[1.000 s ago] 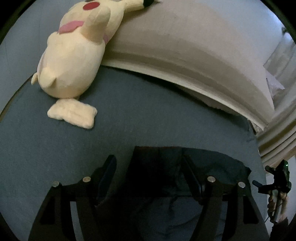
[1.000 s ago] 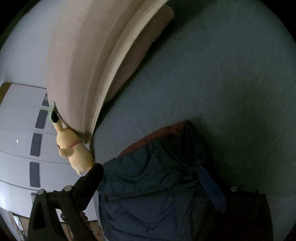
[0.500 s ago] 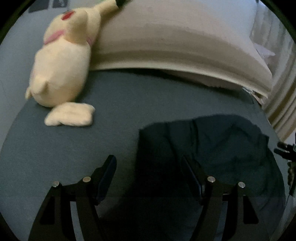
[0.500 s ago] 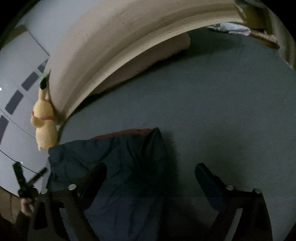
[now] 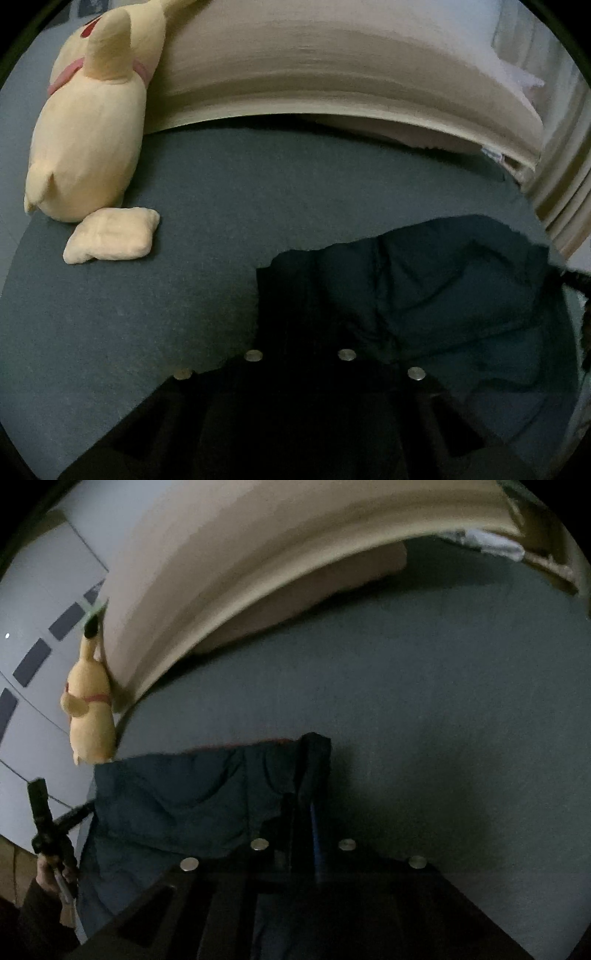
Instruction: Fold large clothes
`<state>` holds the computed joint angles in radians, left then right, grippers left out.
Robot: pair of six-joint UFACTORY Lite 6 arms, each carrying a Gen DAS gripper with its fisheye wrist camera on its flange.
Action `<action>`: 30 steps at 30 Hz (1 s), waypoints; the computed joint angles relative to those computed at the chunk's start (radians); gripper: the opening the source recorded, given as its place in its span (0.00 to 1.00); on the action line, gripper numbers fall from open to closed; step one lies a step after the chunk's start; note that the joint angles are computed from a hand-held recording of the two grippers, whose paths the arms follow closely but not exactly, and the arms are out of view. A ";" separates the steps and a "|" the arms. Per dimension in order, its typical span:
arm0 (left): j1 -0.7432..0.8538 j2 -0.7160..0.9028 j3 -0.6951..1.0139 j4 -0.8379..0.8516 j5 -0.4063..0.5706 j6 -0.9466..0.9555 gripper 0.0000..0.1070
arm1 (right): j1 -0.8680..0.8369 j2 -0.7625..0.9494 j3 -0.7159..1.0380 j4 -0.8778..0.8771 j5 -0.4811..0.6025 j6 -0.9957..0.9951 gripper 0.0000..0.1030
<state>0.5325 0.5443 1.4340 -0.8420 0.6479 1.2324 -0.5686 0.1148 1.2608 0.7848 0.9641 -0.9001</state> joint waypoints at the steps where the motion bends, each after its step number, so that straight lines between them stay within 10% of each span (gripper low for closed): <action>1: -0.019 0.006 -0.005 0.044 -0.038 -0.044 0.07 | -0.006 -0.002 0.003 -0.001 -0.003 0.006 0.07; 12: -0.131 -0.010 -0.044 0.301 -0.203 -0.334 0.09 | 0.071 0.009 -0.085 -0.219 -0.184 0.188 0.11; 14: -0.122 -0.063 -0.091 0.255 -0.220 -0.285 0.09 | 0.096 -0.032 -0.099 -0.227 -0.202 0.219 0.25; 16: -0.114 -0.151 -0.139 0.224 -0.248 -0.271 0.24 | 0.065 -0.090 -0.103 -0.207 -0.187 0.196 0.68; 21: -0.155 -0.336 -0.190 0.160 -0.266 -0.331 0.49 | 0.126 -0.223 -0.073 -0.256 -0.208 0.327 0.68; 30: -0.457 -0.427 -0.327 0.369 -0.383 -0.698 0.51 | 0.500 -0.397 -0.209 -0.463 -0.380 0.685 0.72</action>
<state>0.0753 0.1175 1.1071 -0.4735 0.2645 0.5340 -0.0688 -0.2827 1.0517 0.3215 0.5839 -0.2152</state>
